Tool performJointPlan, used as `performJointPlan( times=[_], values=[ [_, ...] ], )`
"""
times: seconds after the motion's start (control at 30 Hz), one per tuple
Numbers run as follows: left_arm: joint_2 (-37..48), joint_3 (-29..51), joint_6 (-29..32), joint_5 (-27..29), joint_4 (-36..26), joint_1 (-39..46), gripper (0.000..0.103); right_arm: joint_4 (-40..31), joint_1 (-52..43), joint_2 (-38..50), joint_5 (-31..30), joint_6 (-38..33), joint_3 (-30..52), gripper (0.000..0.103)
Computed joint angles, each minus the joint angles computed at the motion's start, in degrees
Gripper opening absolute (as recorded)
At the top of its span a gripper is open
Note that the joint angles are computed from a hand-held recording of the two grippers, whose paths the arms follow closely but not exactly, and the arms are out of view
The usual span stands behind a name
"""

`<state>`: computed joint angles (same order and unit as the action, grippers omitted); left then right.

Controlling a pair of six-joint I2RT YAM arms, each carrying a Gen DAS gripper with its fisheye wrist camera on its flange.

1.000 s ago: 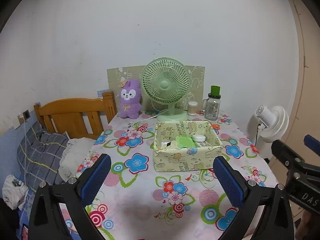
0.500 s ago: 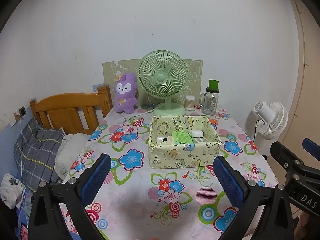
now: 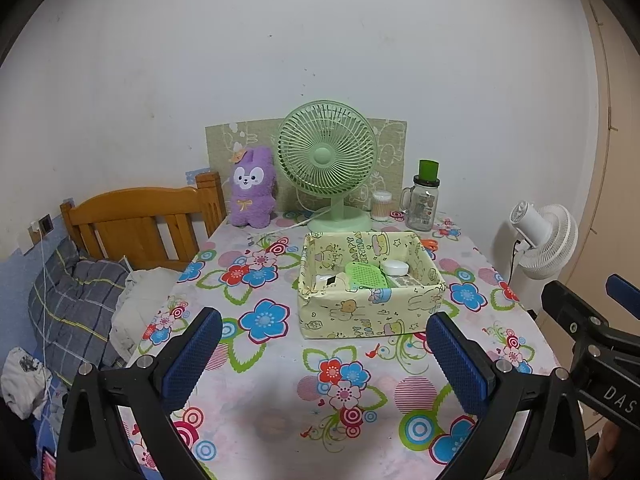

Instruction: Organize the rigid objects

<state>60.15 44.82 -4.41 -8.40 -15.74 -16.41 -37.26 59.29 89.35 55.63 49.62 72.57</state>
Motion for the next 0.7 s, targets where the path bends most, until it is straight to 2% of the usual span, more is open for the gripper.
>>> performJointPlan(
  times=[0.7],
  values=[
    [0.4, 0.2, -0.3, 0.3, -0.4, 0.7, 0.103, 0.7, -0.1, -0.2, 0.0, -0.9, -0.4, 0.102]
  ],
)
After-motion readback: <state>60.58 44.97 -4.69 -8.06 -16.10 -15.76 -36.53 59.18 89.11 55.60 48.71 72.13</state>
